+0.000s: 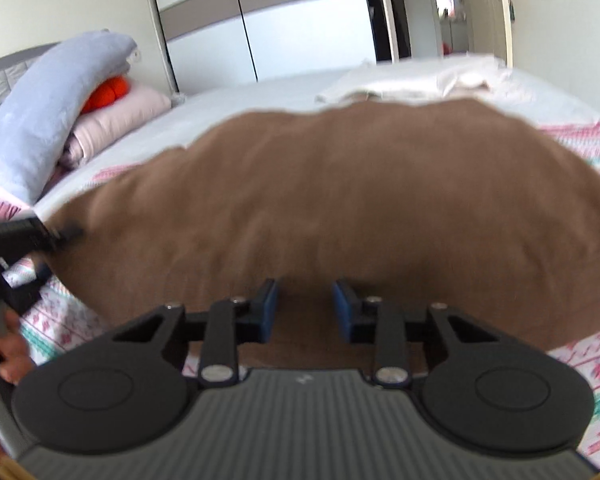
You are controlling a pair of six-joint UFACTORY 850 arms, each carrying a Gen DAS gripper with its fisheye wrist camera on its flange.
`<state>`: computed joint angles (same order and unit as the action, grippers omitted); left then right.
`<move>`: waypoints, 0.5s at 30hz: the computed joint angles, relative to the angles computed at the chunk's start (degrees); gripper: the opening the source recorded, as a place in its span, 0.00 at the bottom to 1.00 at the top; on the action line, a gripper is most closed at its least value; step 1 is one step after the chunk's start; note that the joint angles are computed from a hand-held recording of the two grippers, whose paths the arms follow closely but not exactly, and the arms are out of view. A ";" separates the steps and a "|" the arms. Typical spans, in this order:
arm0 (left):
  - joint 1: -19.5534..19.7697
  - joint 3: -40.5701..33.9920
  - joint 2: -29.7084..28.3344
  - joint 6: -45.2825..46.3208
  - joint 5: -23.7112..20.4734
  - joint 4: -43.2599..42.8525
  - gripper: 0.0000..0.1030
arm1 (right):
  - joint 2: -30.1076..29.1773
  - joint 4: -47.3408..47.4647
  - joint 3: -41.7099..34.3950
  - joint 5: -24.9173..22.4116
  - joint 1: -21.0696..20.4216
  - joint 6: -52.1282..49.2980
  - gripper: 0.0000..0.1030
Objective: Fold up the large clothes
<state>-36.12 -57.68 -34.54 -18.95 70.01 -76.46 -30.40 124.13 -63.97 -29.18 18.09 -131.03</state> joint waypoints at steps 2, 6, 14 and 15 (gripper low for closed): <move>-0.78 -1.34 -0.15 6.51 4.26 3.21 0.11 | -1.16 -6.13 -1.28 -0.96 -1.07 7.87 0.28; -1.14 -5.17 0.11 19.72 6.61 14.53 0.07 | -3.25 -15.09 -3.03 -6.03 -3.66 20.83 0.28; -0.21 -11.70 -1.12 22.02 -1.69 3.23 0.58 | -4.41 -20.83 -3.61 -13.02 -6.82 29.49 0.27; -0.79 -11.16 -0.91 23.38 -0.57 0.17 0.71 | -4.40 -21.12 -3.58 -13.48 -7.06 29.88 0.27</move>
<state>-36.91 -68.85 -35.45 4.43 69.44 -76.30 -34.80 103.01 -67.54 -42.66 11.03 -101.15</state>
